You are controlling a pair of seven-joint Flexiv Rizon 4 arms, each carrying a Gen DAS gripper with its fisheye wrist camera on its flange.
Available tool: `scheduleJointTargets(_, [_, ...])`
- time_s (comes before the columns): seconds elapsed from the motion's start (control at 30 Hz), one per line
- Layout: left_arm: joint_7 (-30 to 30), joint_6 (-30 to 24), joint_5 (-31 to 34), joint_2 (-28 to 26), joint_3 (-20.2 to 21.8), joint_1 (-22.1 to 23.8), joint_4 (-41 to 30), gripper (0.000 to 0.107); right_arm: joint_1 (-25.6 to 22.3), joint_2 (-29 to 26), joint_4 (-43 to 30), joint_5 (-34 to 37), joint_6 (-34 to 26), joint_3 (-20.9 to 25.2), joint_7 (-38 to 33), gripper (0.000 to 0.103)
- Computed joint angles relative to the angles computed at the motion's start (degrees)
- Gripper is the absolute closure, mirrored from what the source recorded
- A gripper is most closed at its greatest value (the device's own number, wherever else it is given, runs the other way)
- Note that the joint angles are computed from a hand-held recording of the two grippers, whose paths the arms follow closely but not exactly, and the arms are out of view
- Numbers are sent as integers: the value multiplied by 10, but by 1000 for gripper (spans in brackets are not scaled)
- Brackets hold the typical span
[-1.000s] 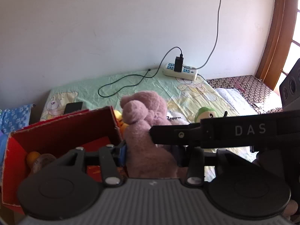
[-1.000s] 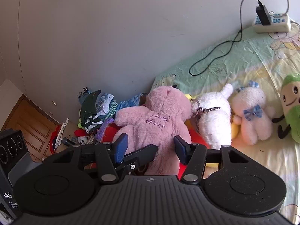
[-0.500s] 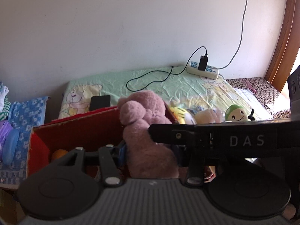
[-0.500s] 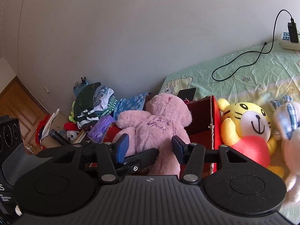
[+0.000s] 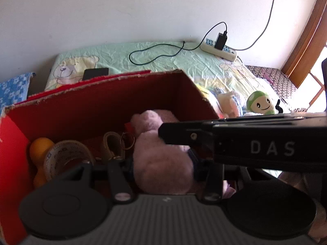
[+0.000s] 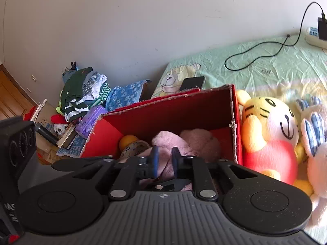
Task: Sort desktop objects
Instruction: 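Lower the pink teddy bear into the red box with the right gripper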
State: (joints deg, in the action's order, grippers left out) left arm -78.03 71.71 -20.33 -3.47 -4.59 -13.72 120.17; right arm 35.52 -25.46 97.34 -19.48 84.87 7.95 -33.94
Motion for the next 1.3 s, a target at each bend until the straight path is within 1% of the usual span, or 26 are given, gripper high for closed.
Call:
scheduleJointTargets(0.03, [-19,-17,28,-3,4,1,-8,59,-4,-2,-4,4,-8,7,-3,76])
scheduleJointTargets(0.07, [-40,-45,62,-9,8,2,-22,60,-4,-2,-4,4,-12,8,-5,76])
scheduleJointTargets(0.1, [-61,-76,92,-17,10,3,-37,61,0,-3,-7,0,-18,3,-4,76])
scheduleJointTargets(0.13, [-77,-103,109,-26,17,0,-50,61,5,-3,-7,-4,-19,-4,1,76])
scheduleJointTargets(0.17, [-72,-109,88,-30,9,8,-49,64,9,-3,-6,-7,-17,-10,7,76])
scheduleJointTargets(0.23, [-38,-128,32,-34,0,17,-49,65,10,-6,-7,-7,-13,-13,16,76])
scheduleJointTargets(0.27, [-36,-129,25,-36,-2,16,-52,65,8,-8,-8,-5,-13,-12,18,76])
scheduleJointTargets(0.37, [-41,-140,40,-45,-4,10,-75,65,13,-7,-7,-11,-10,-27,34,75])
scheduleJointTargets(0.47, [-84,-165,88,-67,1,2,-117,62,29,-1,6,-25,16,-60,68,75])
scheduleJointTargets(0.5, [-95,-181,97,-75,3,2,-132,62,34,1,13,-29,25,-73,81,75])
scheduleJointTargets(0.57, [-106,-211,96,-88,2,4,-154,62,35,4,17,-36,25,-81,94,75])
scheduleJointTargets(0.67, [-110,-218,102,-92,4,4,-162,60,39,5,20,-55,19,-91,109,75])
scheduleJointTargets(0.73, [-127,-224,128,-94,10,-2,-168,59,24,0,11,-52,10,-71,103,75])
scheduleJointTargets(0.8, [-146,-233,154,-99,14,-7,-175,56,21,-2,8,-54,1,-66,102,76])
scheduleJointTargets(0.83, [-149,-237,155,-100,14,-6,-176,56,21,-3,7,-58,-3,-66,103,74])
scheduleJointTargets(0.93, [-159,-249,162,-102,15,-4,-181,56,27,-3,9,-73,-8,-74,110,75])
scheduleJointTargets(1.1, [-158,-239,153,-100,13,1,-172,54,31,-4,7,-92,-15,-80,124,76])
scheduleJointTargets(1.13, [-158,-236,150,-101,12,1,-170,54,31,-4,7,-94,-17,-81,128,77])
scheduleJointTargets(1.2, [-159,-233,153,-101,12,0,-169,54,26,-4,6,-95,-23,-76,129,79])
scheduleJointTargets(1.3, [-154,-228,151,-103,10,0,-169,53,8,-7,5,-74,-9,-56,131,80])
